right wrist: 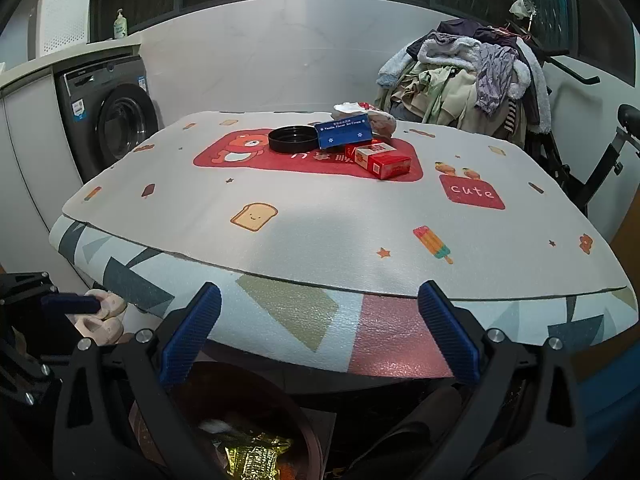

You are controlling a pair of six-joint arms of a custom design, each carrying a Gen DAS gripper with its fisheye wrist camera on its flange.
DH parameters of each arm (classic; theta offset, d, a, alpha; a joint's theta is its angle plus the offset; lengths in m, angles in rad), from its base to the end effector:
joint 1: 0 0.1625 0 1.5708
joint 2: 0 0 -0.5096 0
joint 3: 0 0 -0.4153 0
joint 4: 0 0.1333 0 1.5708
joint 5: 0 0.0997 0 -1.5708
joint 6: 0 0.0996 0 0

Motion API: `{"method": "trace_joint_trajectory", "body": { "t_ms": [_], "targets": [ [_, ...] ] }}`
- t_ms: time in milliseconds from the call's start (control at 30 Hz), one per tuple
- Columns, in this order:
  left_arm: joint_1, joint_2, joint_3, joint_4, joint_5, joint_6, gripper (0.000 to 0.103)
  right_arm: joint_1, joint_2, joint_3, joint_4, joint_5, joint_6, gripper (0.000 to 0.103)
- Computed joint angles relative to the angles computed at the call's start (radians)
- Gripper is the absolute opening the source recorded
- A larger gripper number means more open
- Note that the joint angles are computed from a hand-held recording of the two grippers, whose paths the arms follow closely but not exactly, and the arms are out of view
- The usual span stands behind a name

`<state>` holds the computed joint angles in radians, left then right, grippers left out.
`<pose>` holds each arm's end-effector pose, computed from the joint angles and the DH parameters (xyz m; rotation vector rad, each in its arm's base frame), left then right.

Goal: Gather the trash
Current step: 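Drop the black packet into the brown bin with the left gripper while the right gripper drops the gold foil, then grasp the red-and-white cigarette box with the right gripper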

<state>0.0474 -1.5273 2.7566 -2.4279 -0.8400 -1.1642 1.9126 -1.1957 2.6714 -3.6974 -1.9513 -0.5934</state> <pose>-0.2174 -0.2103 0.1750 0.6244 2.4299 -0.8268 0.2119 -0.3083 0.2101 1.0121 -2.3760 0.8005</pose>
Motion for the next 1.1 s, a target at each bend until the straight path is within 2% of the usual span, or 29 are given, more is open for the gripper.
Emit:
{"method": "trace_joint_trajectory", "body": {
  "t_ms": [333,467,600,867,1100],
  "targets": [
    [-0.045,-0.092,-0.030,0.253,0.069,-0.201,0.083,-0.001,-0.002,-0.002,0.008,-0.001,0.001,0.097],
    [-0.061,-0.154,-0.046,0.371,0.105,-0.295,0.086,0.000,0.002,-0.001,0.009,-0.001,-0.002,0.097],
    [-0.070,-0.215,-0.088,0.548,0.156,-0.374,0.090,0.003,0.005,-0.003,0.016,-0.002,0.001,0.097],
    [-0.032,-0.306,-0.155,0.720,0.241,-0.420,0.091,0.007,0.003,-0.016,0.053,-0.005,0.013,0.097],
    [0.050,-0.320,-0.188,0.678,0.314,-0.302,0.091,-0.006,-0.019,-0.046,0.131,0.004,0.051,0.097]
  ]
}}
